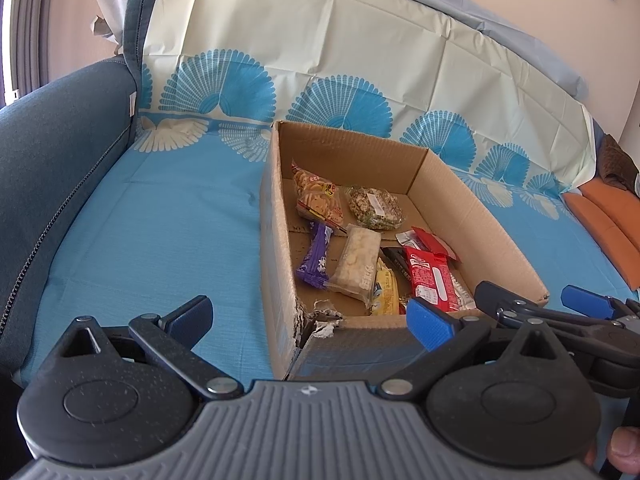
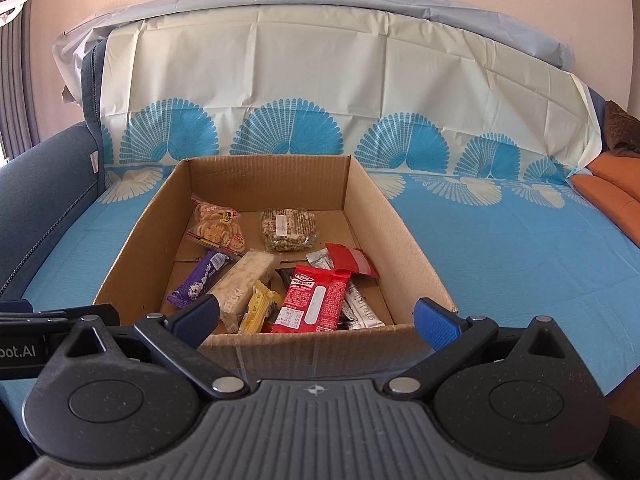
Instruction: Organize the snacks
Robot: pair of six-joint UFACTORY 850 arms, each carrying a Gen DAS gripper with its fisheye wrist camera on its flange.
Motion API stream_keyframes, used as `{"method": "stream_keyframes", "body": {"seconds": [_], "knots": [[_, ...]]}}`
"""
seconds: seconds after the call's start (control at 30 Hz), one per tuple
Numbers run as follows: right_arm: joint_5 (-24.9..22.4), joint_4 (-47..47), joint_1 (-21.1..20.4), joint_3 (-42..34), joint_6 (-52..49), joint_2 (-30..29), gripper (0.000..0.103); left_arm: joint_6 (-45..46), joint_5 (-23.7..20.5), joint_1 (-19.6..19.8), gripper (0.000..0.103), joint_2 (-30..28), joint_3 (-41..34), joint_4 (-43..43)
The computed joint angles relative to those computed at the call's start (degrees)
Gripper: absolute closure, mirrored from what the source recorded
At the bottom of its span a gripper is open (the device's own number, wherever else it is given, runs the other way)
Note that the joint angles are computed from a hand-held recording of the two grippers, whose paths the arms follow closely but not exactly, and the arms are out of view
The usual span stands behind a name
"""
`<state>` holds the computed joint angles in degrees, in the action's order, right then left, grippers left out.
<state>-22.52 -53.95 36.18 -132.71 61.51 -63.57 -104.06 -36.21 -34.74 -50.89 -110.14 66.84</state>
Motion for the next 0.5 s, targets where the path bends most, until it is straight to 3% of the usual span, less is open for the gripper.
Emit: {"method": "stream_keyframes", "body": {"seconds": [0.5], "knots": [[0.2, -0.1, -0.1, -0.1, 0.1, -0.1, 0.001, -0.4, -0.1, -0.2, 0.000, 0.0, -0.2, 0.6]]}}
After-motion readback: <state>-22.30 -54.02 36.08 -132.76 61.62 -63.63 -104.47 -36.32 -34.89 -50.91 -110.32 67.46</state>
